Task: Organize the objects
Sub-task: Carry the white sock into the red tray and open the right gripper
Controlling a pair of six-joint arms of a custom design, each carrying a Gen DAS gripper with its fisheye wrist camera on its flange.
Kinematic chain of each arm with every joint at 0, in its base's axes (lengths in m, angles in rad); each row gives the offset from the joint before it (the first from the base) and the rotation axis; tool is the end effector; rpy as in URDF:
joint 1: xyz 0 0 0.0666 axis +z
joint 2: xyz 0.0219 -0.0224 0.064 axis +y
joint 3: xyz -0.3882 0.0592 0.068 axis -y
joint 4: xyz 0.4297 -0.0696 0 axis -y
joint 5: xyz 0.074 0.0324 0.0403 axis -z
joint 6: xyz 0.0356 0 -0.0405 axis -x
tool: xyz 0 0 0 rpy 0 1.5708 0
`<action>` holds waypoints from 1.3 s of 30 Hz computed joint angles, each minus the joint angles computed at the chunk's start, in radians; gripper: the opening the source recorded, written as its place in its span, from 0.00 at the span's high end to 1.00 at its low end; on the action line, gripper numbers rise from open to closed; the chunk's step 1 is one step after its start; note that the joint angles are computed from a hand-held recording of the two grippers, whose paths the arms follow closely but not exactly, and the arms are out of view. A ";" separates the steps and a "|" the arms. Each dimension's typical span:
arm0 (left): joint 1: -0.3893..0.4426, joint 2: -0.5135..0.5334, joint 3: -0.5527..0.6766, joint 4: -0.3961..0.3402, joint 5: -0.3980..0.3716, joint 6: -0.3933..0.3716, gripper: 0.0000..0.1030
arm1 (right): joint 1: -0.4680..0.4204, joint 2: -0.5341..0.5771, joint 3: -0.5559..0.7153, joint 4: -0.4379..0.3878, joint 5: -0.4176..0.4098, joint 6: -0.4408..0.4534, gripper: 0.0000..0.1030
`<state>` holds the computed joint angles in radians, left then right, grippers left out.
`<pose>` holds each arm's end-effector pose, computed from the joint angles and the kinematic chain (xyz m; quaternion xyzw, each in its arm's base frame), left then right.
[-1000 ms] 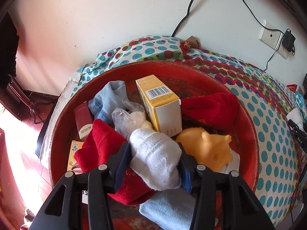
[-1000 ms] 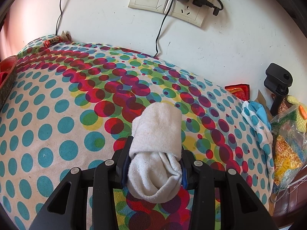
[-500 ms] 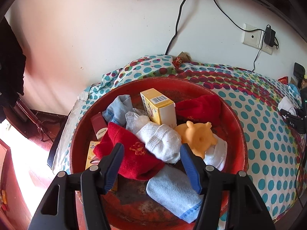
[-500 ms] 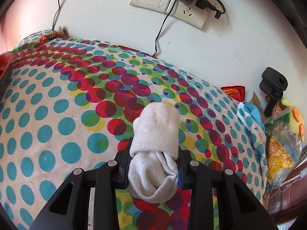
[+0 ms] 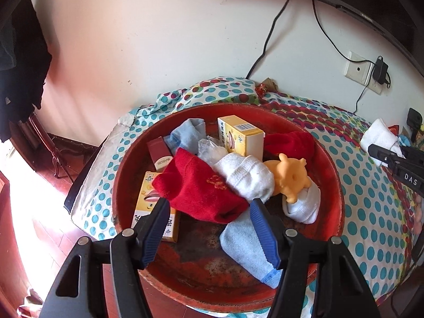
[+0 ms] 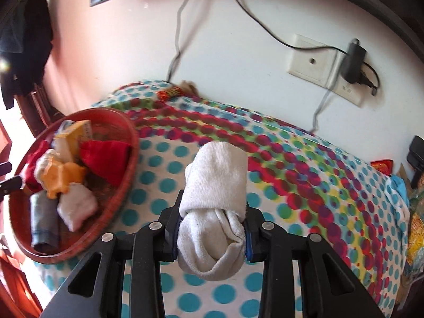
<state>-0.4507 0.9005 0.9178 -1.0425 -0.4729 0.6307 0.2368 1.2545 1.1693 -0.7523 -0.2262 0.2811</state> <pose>0.2934 -0.1244 0.3940 -0.1470 0.9268 0.0586 0.3407 0.4517 0.1168 0.4032 -0.2766 0.8863 0.0974 0.3584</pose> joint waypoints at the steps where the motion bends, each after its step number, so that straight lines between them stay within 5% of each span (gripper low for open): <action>1: 0.006 -0.014 -0.005 -0.002 0.001 0.001 0.38 | 0.025 -0.008 0.003 -0.009 -0.015 -0.005 0.69; 8: 0.056 -0.094 -0.029 -0.039 -0.004 0.009 0.38 | 0.183 -0.035 0.020 -0.088 -0.119 -0.026 0.69; 17: 0.099 -0.114 -0.054 -0.052 0.027 0.013 0.38 | 0.281 -0.035 -0.025 -0.137 -0.163 0.009 0.69; 30: 0.076 -0.050 -0.025 -0.062 0.045 0.014 0.37 | 0.338 -0.003 -0.052 -0.013 -0.025 0.018 0.64; 34: 0.058 -0.038 -0.015 -0.086 0.030 0.032 0.37 | 0.341 -0.044 -0.069 -0.024 0.013 0.009 0.24; 39: 0.038 -0.030 -0.008 -0.102 0.027 0.045 0.38 | 0.337 -0.094 -0.066 -0.108 0.054 -0.007 0.09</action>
